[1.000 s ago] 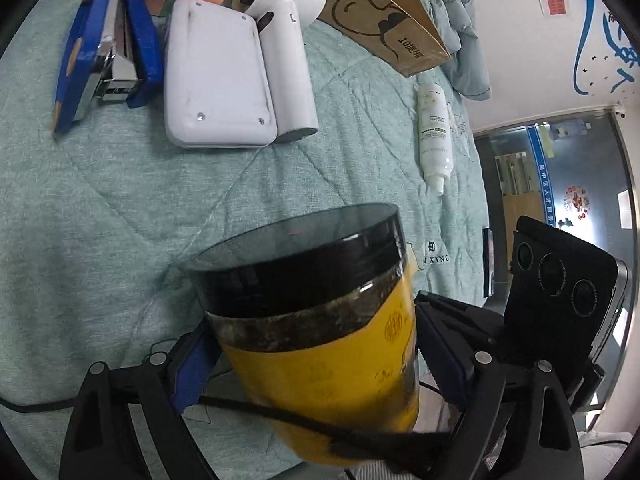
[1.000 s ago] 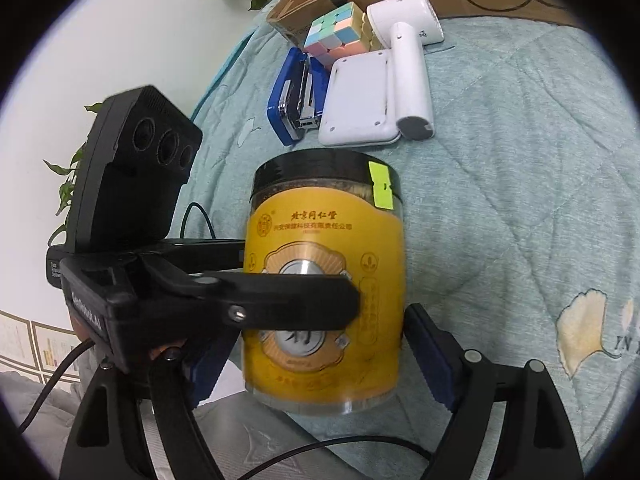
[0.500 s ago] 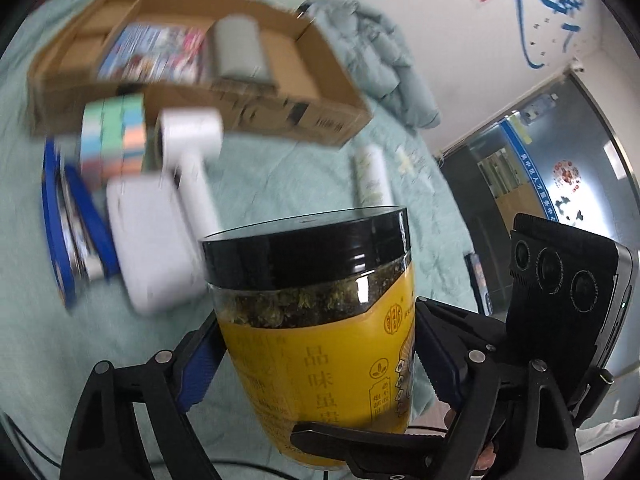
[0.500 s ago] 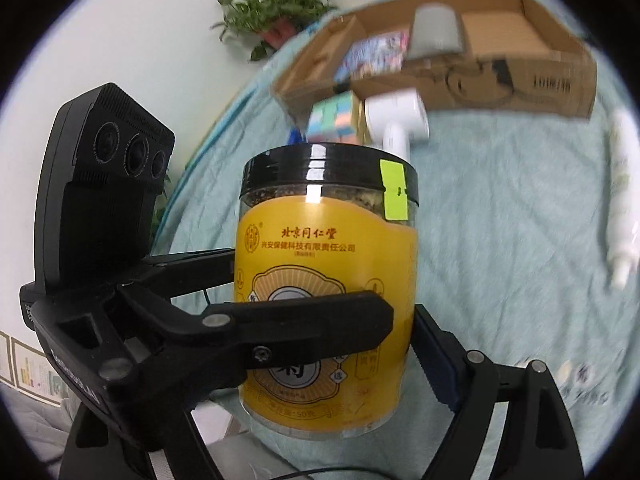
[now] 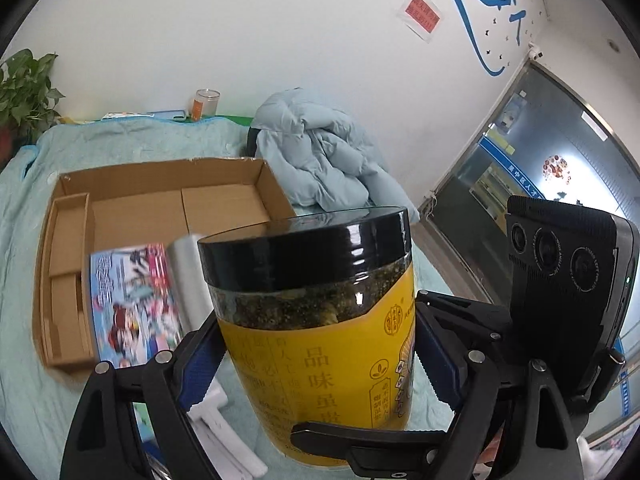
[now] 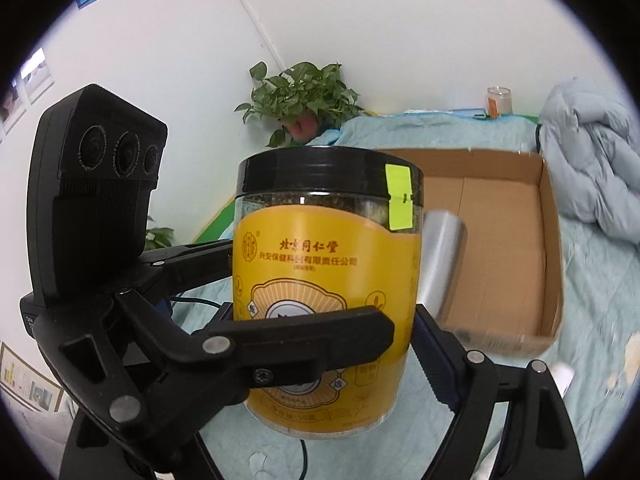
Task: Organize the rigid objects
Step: 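Lift the yellow jar with the right gripper and carry it toward the box, then lower the yellow jar into the box beside the silver can and open the right gripper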
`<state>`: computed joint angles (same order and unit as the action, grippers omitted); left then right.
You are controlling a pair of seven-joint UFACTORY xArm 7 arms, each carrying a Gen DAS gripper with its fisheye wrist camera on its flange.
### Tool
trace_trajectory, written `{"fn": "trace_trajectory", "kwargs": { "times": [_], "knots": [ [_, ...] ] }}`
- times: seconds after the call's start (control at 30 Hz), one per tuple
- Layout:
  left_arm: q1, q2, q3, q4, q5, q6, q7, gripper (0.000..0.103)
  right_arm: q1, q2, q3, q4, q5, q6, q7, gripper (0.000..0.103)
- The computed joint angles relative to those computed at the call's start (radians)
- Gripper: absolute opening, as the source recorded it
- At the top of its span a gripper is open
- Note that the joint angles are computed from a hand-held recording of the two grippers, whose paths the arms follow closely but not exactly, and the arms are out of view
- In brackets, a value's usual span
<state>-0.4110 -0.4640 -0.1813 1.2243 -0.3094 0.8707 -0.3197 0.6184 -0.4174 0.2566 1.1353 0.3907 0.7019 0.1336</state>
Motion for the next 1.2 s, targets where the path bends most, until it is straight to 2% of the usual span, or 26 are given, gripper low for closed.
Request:
{"fn": "trace_trajectory", "kwargs": {
  "times": [0.1, 0.23, 0.5, 0.67, 0.77, 0.9, 1.2],
  "knots": [
    [0.003, 0.143, 0.028, 0.118, -0.025, 0.022, 0.030, 0.085, -0.007, 0.041, -0.059, 0.045, 0.036, 0.046, -0.060, 0.085],
    [0.019, 0.294, 0.039, 0.211, -0.078, 0.034, 0.054, 0.085, -0.046, 0.110, -0.072, 0.106, 0.049, 0.101, -0.088, 0.085],
    [0.055, 0.474, 0.030, 0.197, -0.220, 0.021, 0.132, 0.085, -0.109, 0.183, -0.105, 0.045, 0.191, 0.100, -0.162, 0.085],
    [0.071, 0.550, 0.008, 0.200, -0.225, 0.006, 0.130, 0.085, -0.142, 0.229, -0.097, 0.024, 0.207, 0.102, -0.178, 0.084],
    [0.063, 0.587, -0.005, 0.248, -0.162, 0.037, 0.124, 0.085, -0.155, 0.227, -0.094, 0.009, 0.212, 0.098, -0.184, 0.084],
    [0.049, 0.615, -0.015, 0.281, -0.100, 0.067, 0.106, 0.086, -0.168, 0.210, -0.079, -0.018, 0.164, 0.090, -0.143, 0.084],
    [0.010, 0.528, -0.007, 0.232, 0.123, 0.052, -0.097, 0.084, -0.171, 0.216, -0.051, -0.027, 0.043, 0.097, 0.045, 0.084]
  ]
}}
